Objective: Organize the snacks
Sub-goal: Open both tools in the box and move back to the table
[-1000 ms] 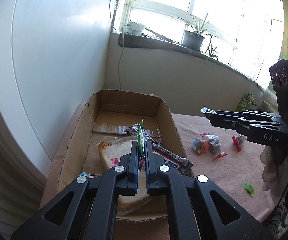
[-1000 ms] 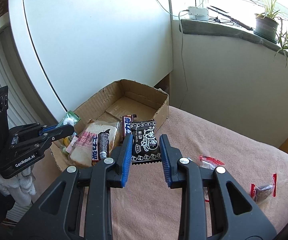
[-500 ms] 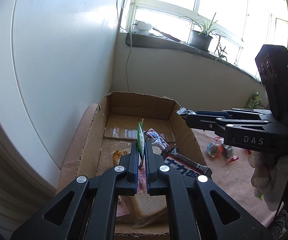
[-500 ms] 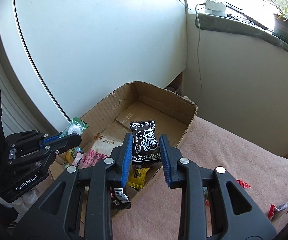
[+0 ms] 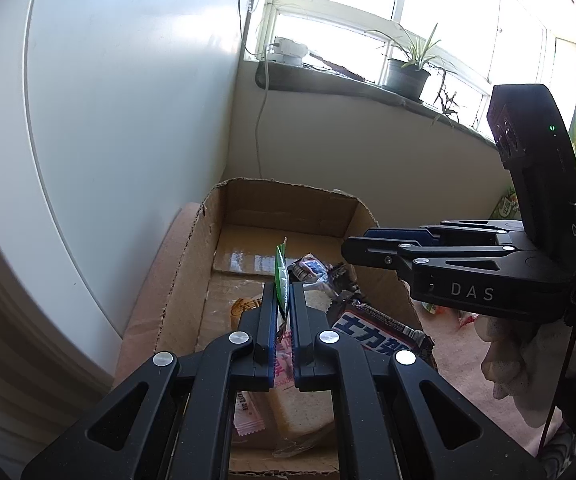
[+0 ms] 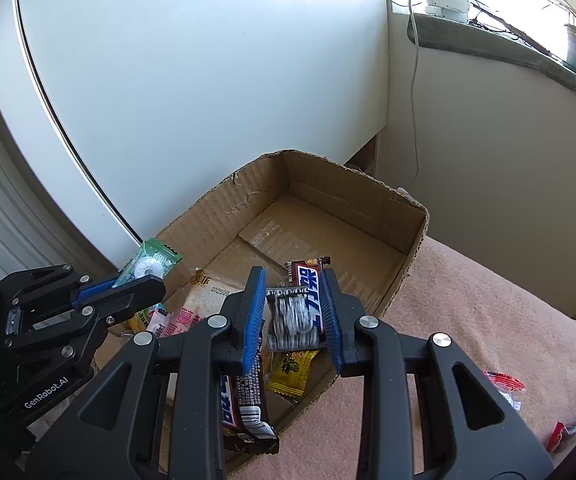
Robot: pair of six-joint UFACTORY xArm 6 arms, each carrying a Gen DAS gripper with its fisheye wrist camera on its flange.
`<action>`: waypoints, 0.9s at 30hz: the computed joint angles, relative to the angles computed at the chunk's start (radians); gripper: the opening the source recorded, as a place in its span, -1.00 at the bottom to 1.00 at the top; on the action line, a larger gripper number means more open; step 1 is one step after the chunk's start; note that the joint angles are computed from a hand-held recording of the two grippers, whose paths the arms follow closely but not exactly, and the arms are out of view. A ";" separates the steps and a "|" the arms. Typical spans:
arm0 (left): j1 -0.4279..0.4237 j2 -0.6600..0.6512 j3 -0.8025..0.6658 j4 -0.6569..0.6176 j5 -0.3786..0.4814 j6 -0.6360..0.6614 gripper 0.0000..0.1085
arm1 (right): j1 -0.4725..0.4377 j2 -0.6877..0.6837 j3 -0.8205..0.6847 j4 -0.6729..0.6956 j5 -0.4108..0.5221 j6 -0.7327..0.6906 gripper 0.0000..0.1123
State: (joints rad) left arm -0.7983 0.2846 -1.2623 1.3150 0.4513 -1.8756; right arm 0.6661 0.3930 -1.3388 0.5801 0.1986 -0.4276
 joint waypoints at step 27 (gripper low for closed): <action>-0.083 -0.035 0.001 -0.043 0.157 0.013 0.44 | -0.052 -0.205 0.262 -0.256 -0.140 0.241 0.52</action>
State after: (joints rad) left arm -0.8815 0.2497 -1.2611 1.2723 0.6079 -1.8626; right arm 0.6141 0.1875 -1.0773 0.3244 0.0582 -0.1868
